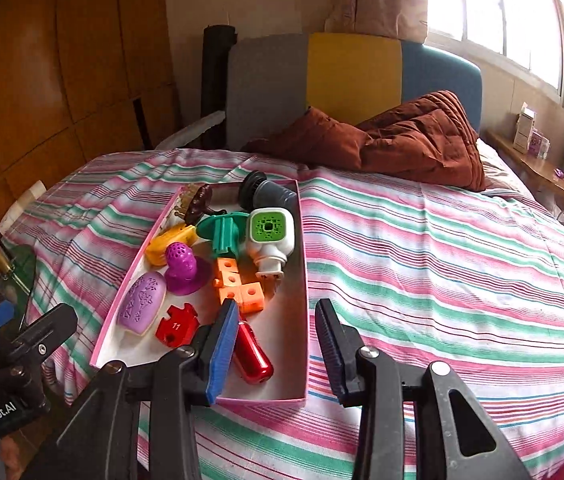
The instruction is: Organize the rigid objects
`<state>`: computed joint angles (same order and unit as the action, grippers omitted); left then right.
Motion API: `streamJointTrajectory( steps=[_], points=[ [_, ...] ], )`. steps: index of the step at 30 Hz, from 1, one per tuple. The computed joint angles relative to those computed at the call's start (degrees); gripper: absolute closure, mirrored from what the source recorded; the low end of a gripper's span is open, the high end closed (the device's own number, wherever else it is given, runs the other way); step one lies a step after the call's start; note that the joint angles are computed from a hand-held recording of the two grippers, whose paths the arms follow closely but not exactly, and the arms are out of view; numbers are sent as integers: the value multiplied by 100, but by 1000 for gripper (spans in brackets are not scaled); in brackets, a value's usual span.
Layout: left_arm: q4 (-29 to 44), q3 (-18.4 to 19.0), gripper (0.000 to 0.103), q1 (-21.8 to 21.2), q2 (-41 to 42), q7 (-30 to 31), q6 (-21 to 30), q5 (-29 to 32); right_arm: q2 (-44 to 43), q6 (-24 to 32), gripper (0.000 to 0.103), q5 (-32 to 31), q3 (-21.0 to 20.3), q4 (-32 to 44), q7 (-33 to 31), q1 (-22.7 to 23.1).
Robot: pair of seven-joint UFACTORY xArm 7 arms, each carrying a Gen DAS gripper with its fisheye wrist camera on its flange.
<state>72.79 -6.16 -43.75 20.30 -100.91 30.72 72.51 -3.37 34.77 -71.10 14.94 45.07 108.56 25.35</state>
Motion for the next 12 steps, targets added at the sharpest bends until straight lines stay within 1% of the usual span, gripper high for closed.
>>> streamJointTrajectory(
  steps=[6, 8, 12],
  points=[
    [-47, -16, 0, -28, -57, -45, 131, 81, 115, 26, 63, -12, 13, 121, -46, 68],
    [-72, -12, 1, -78, -73, -196, 265, 246, 131, 16, 63, -23, 3, 133, -51, 89],
    [-61, -83, 1, -35, -83, -107, 369, 169, 170, 39, 63, -2, -13, 157, -121, 132]
  ],
)
